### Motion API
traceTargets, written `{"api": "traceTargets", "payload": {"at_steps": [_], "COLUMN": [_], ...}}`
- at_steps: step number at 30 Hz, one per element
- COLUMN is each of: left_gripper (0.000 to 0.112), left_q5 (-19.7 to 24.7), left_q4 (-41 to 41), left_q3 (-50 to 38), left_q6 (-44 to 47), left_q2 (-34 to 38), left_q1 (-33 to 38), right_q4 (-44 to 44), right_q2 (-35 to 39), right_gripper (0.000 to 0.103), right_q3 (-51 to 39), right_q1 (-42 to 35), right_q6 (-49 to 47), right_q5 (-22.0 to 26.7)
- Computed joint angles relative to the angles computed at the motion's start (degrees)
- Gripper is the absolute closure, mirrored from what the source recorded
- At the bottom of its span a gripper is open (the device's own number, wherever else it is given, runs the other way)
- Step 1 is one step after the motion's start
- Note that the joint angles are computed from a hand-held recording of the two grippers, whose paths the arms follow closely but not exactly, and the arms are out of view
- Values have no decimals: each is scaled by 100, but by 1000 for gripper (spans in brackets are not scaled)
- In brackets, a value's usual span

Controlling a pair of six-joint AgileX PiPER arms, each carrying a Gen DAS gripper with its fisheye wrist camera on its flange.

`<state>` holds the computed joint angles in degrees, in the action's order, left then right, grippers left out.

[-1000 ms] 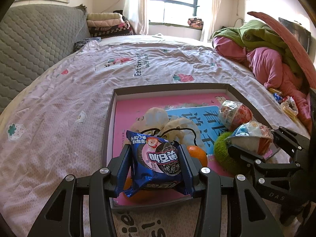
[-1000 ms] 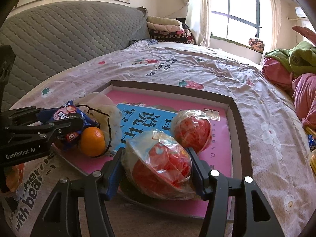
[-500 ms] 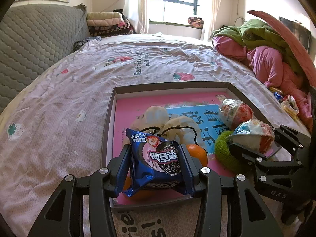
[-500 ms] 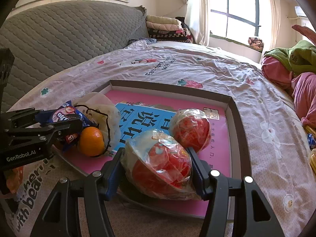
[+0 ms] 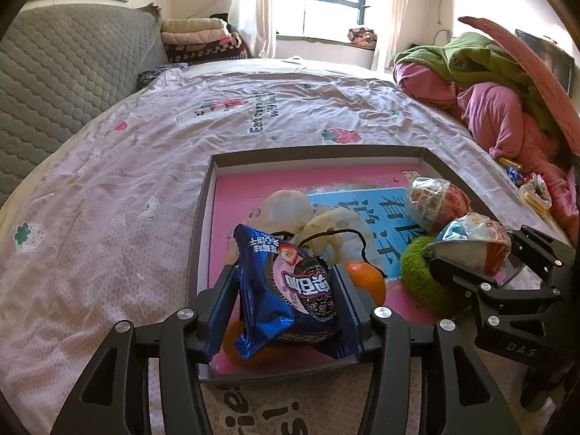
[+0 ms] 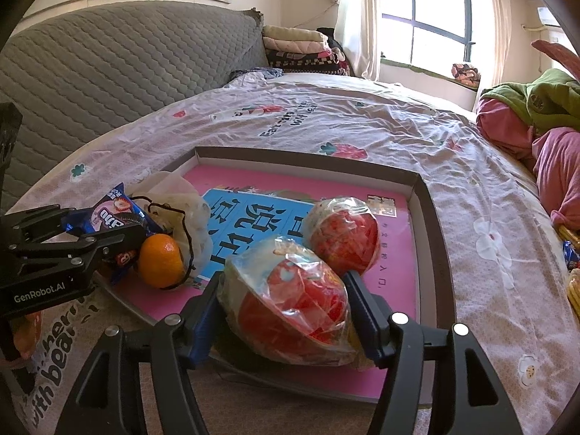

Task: Organize objects
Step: 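Lower the snack pack into the pink tray with the left gripper while the right lowers the bagged ball there, then open the left gripper on the snack pack while the right releases the bagged ball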

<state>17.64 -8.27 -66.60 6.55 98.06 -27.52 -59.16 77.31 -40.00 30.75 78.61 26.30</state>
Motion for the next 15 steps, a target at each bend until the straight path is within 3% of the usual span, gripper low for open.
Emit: {"api": "traceTargets", "payload": {"at_steps": [15], "left_gripper": [43], "left_q5": [172], "left_q4": [264], "left_q3": [-137], "left_q6": [-346], "left_q2": [52], "left_q1": [31], "right_q4": [-162], "right_q2": [-54], "right_gripper": [30], "right_q3": [-51], "right_q1": [145], "right_q6": [133], "right_q5": [209]}}
